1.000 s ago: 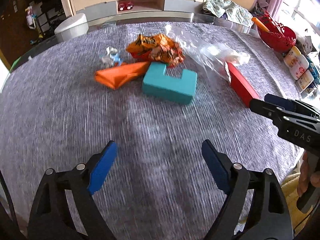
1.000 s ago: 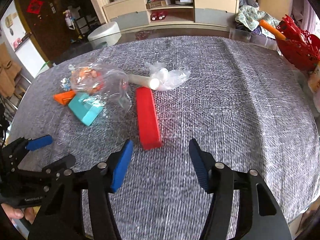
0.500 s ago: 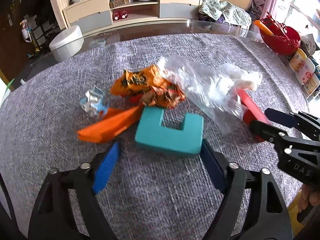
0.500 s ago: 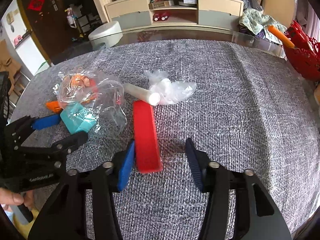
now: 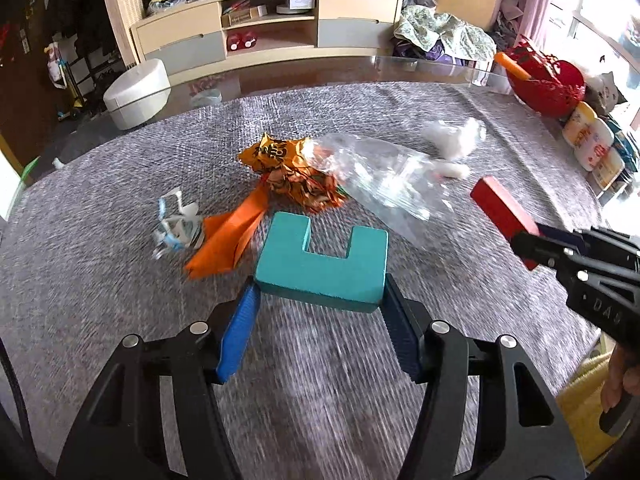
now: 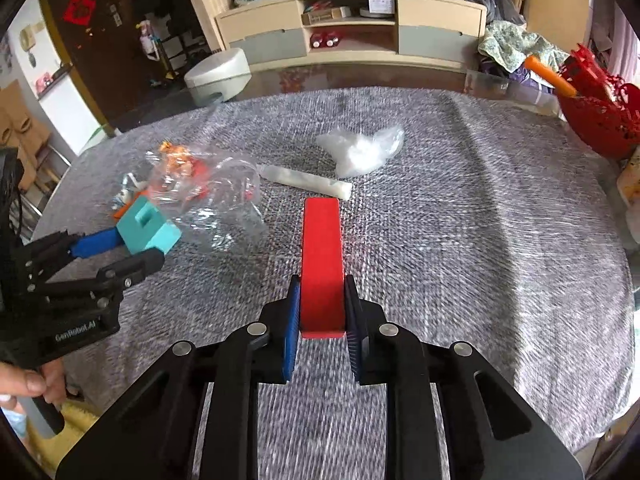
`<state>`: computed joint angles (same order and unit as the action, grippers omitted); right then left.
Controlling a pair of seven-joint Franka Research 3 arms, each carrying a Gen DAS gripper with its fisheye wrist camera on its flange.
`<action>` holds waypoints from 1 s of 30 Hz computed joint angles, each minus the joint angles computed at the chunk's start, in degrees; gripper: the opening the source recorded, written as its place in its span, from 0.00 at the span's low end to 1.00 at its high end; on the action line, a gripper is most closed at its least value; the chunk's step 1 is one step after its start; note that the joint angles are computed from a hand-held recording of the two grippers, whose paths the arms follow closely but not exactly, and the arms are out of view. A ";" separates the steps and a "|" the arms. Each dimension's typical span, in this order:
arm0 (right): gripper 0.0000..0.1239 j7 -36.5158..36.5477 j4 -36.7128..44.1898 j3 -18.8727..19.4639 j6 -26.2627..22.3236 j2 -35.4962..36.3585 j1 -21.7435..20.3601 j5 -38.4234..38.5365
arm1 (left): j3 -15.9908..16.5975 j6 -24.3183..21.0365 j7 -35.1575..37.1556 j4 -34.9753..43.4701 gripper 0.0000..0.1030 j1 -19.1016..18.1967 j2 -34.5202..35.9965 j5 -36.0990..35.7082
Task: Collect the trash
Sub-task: 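Grasp the teal U-shaped block with the left tool while the right tool grasps the red block, then carry both blocks down to the bin and release them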
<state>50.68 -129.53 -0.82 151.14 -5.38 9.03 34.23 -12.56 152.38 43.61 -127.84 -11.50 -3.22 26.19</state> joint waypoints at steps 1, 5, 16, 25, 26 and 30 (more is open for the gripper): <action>0.17 -0.30 -0.68 -0.08 -0.09 -1.08 -0.01 0.24 | -0.16 -0.34 -0.53 -0.68 0.56 -0.13 -1.07 0.18; 0.17 -1.09 -3.16 -0.66 -0.85 -5.45 0.22 0.70 | -1.21 -1.71 -3.08 -4.23 0.56 -0.77 -6.89 0.20; 0.17 -0.15 -15.88 -2.83 -5.90 -22.60 -0.79 -2.47 | -5.55 -10.53 -9.43 -14.09 0.56 -5.31 -23.68 -2.74; 0.17 -0.71 -25.20 -4.60 -11.93 -35.42 -1.87 -4.82 | -7.82 -12.91 -14.06 -21.45 0.56 -11.82 -32.12 -7.11; 0.18 -0.55 -26.27 -4.47 -12.38 -36.47 -2.10 -5.08 | -8.03 -12.92 -14.56 -22.18 0.56 -12.64 -32.58 -7.68; 0.17 -0.13 -30.25 -3.79 -13.89 -40.03 -2.70 -6.49 | -8.43 -12.57 -16.16 -24.57 0.56 -15.27 -32.97 -9.65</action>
